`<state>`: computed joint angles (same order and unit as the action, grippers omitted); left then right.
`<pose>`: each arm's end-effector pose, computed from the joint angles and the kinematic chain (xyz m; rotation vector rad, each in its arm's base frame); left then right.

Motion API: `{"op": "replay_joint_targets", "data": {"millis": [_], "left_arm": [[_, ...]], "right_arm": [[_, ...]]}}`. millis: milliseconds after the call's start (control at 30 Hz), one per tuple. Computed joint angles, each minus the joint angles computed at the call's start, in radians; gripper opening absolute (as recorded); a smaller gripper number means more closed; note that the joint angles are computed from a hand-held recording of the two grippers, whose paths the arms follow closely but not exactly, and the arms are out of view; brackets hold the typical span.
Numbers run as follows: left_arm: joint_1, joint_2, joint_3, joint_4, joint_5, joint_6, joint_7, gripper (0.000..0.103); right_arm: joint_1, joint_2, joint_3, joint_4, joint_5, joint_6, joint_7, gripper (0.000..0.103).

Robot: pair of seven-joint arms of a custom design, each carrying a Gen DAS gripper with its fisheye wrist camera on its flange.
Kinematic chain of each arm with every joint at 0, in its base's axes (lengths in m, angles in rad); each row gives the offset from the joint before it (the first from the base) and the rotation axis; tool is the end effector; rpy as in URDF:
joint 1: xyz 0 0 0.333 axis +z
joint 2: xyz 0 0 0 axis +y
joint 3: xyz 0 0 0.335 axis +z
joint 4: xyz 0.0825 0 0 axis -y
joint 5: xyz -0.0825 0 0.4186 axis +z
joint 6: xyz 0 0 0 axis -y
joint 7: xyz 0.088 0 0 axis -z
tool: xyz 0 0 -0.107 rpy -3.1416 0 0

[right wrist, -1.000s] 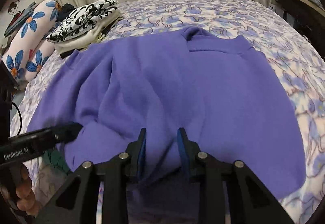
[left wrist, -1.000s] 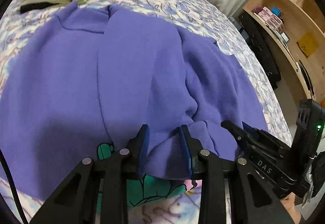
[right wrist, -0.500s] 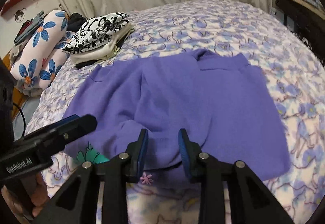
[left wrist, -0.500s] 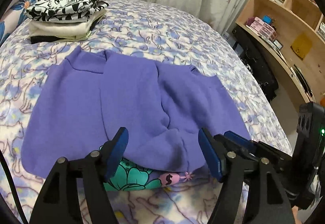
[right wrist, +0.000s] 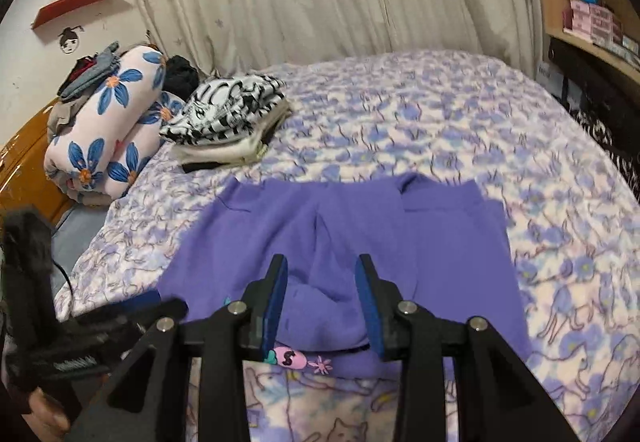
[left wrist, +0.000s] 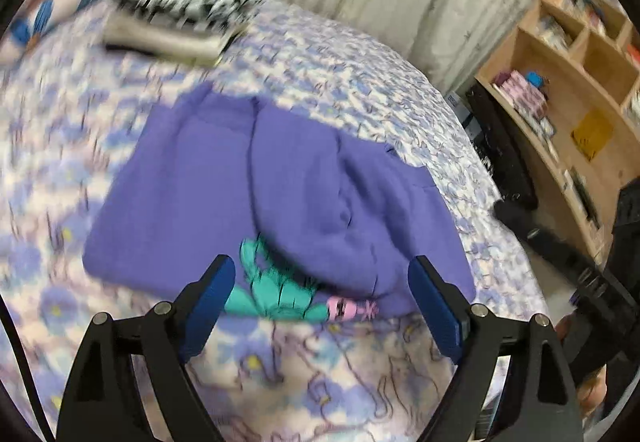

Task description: Fold large clothes

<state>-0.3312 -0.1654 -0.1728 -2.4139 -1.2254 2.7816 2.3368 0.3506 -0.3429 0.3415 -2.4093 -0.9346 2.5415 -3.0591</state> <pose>0.4715 -0.2131 0.4083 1.7899 -2.2154 1.2169 0.3744 0.3327 0.4793 -1.4492 1.9020 -0.7532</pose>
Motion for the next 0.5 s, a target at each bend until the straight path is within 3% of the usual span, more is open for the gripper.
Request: {"op": "replay_joint_targets", "data": {"millis": [133,233,333,500], "left_arm": [[0.033,0.029,0.036,-0.033,-0.084,-0.11,-0.012,0.087],[0.062,0.049,0.032,-0.052,-0.206,-0.113,0.072,0.087],[0.092,0.092,0.018,-0.051,-0.234,-0.095,0.061,0.087],[0.144,0.154,0.012,-0.034,-0.335,-0.163,0.116,0.088]], "right_arm": [[0.004,-0.013,0.003,0.004,0.002,0.005,-0.018,0.035],[0.003,0.001,0.009,0.018,-0.002,0.002,-0.026,0.035],[0.004,0.022,0.012,0.036,-0.021,0.006,-0.025,0.035],[0.015,0.056,0.002,0.056,-0.042,-0.007,-0.008,0.035]]}}
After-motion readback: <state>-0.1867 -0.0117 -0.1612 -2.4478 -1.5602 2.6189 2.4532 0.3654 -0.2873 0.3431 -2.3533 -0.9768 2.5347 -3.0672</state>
